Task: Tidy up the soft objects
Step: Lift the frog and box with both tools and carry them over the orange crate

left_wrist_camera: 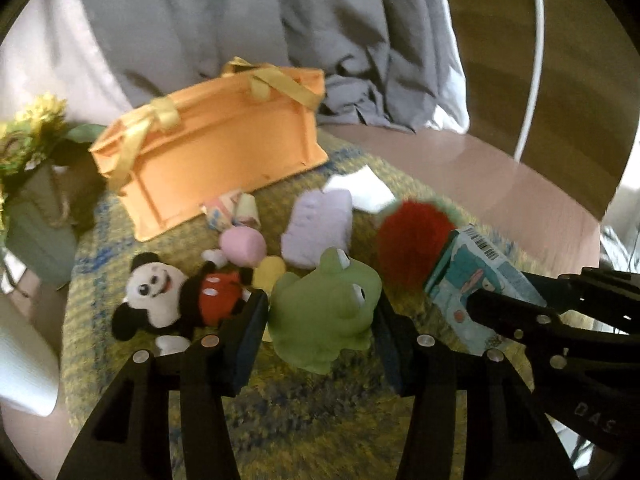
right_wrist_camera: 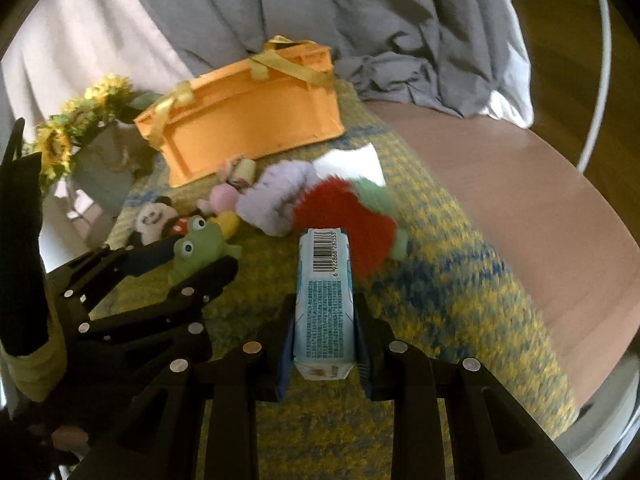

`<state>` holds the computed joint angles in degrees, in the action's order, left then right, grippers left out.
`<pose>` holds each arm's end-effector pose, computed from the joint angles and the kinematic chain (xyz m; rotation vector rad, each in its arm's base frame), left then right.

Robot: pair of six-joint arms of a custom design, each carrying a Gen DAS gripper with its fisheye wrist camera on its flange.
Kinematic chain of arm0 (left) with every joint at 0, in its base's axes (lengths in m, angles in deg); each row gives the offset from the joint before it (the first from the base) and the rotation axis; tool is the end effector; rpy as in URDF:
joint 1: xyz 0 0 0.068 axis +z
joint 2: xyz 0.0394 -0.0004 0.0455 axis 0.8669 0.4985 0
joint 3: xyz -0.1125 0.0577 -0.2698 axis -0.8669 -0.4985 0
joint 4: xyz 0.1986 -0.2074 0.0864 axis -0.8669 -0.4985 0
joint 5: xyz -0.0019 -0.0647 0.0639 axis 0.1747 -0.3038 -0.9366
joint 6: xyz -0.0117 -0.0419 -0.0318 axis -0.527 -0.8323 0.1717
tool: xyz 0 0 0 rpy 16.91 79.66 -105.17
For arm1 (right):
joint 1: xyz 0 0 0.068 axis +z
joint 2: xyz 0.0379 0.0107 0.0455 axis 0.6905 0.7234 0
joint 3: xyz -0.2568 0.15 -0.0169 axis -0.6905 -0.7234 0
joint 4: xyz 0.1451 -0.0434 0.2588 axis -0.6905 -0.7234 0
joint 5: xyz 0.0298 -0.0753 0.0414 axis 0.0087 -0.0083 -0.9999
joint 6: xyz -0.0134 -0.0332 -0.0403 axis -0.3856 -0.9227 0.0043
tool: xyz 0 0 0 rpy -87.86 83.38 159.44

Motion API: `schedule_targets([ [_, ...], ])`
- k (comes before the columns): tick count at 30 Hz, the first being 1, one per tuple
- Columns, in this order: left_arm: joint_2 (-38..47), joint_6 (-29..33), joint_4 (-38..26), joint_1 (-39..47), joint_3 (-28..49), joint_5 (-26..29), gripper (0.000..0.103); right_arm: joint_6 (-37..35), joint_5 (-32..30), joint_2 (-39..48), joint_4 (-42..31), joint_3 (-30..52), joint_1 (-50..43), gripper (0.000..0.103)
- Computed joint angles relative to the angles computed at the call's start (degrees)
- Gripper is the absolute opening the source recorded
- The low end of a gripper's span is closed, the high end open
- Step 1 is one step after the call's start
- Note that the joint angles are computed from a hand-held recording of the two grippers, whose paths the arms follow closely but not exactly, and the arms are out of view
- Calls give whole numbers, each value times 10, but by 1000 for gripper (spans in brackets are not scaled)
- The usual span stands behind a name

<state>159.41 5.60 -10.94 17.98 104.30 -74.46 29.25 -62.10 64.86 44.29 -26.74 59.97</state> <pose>0.2512 -0.2156 0.1467 0.5474 2.2773 -0.1610 0.2046 0.0554 0.1467 0.1755 2.3775 0.1748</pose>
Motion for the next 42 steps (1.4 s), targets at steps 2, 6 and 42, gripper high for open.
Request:
schedule_targets([
  [2,-27,-15,-12,-5,-3,-12,51,-21,-11,-19,-11,6,-7,27],
  [6,-63,-31,-37,-10,5,-42,51,-57,-34,-49,-24,24,-21,27],
  [42,-95,-13,-19,67,90,-125,50,-121,-134,103,81,191,-64,27],
])
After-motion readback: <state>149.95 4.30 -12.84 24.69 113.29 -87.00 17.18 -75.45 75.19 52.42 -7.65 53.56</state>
